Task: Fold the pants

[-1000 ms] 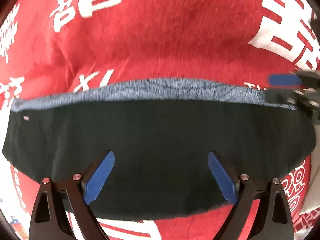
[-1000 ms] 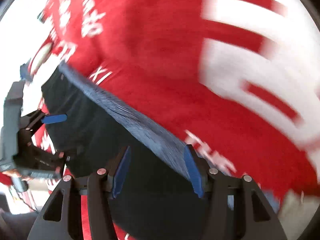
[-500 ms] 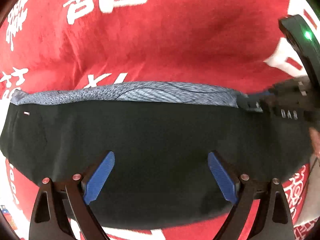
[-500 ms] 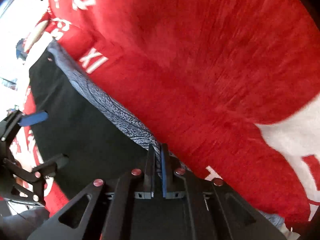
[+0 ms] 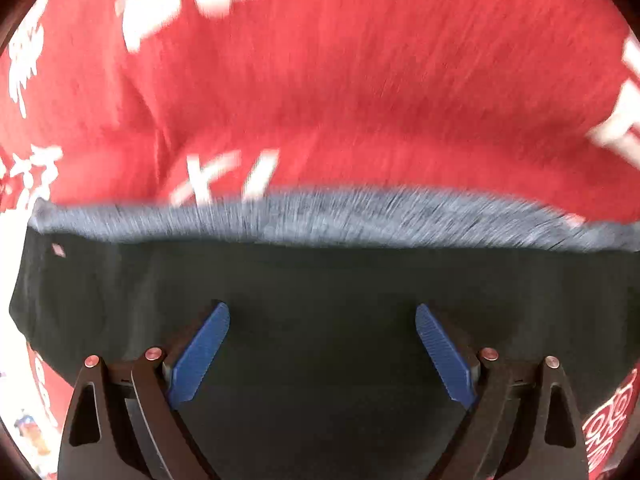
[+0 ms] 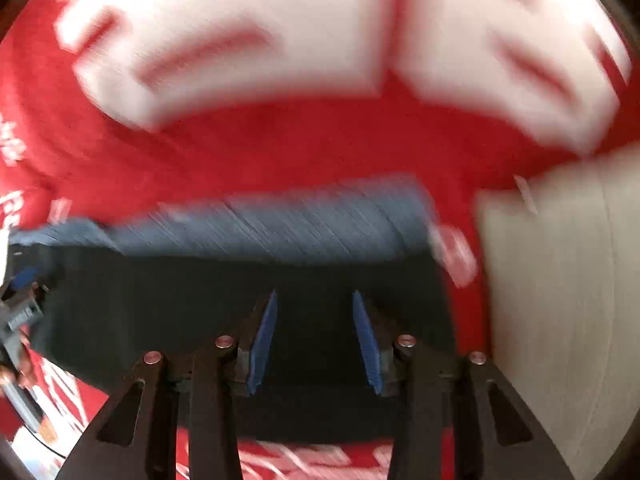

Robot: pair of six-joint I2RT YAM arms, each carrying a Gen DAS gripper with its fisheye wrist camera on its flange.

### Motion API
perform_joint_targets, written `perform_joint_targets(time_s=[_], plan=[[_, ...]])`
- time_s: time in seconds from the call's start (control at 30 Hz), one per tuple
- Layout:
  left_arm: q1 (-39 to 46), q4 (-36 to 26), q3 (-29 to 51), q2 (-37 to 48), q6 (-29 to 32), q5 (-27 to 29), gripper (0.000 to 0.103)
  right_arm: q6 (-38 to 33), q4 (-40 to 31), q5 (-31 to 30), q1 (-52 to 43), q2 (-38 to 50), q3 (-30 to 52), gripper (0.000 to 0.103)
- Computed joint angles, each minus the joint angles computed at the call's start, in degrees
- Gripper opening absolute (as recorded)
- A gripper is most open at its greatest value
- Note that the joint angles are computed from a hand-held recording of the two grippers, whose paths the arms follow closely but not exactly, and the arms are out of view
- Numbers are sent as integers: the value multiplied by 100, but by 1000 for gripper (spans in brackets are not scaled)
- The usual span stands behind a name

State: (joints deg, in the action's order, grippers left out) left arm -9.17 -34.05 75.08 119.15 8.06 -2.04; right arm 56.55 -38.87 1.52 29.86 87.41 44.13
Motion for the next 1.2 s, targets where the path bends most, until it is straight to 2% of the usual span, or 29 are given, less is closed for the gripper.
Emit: perform_joint_targets(time_s=[0.03,0.1,0.13,0.17,0.23,0.3,0.43,0.53,0.63,0.67,0.7,0.87,0.97,1.03,1.07,1.1,1.13,1.2], plan=[[69,57,-117,-128,-74,117,95,366,40,118,218,-534,-345,43],[12,-57,-157,-253,16,-13,95,1049,-228,560,849,-1427,-632,43],[-42,-52,-220,-342,13,-85,95,1660,-451,772,1316,-1867,-737,43],[-86,-95,-232,-397,-1,-62,95,2179,-478,769,1582,-2131,-869,43],[-248,-229,-234,-530,-53,44,95,3363,-91,613,2025,-2712,-1390,43],[-516,-252,-237,-669,-88,123,95,4033,197,702,2268,-2916,-1710,43],[-1134,-287,-158,-749,-240,344,95,4927,1020,1100,2631,-2545,-1990,43],[-1614,-263,-276,-844,-275,463,95,5349,1127,1354,2676,-2701,-2209,43],[-2028,-203,-394,-831,-378,534,95,5435,1157,1396,2420,-2753,-2287,42],[-2116,-199,-425,-823,-396,521,95,5388,1131,1307,2274,-2738,-2281,29],[-2199,-210,-447,-812,-413,478,95,5253,1072,1162,2092,-2615,-2222,8],[-2381,-387,-634,-942,-503,501,95,4626,142,1368,2285,-2133,-1355,7],[-2423,-222,-900,-1058,-531,501,96,4762,579,1068,2292,-1824,-1550,8],[-2416,-273,-864,-1065,-533,517,96,4874,934,987,2248,-1995,-1879,8],[-2409,-373,-796,-1061,-523,525,96,4892,826,1020,2262,-2136,-1879,16],[-2387,-426,-749,-1086,-501,507,96,4962,623,1023,2318,-2245,-1833,32],[-2222,-329,-676,-1004,-351,504,96,5117,119,995,2414,-2295,-1636,38],[-2114,-162,-500,-996,-345,398,96,5375,-456,1167,2708,-2511,-1443,40]])
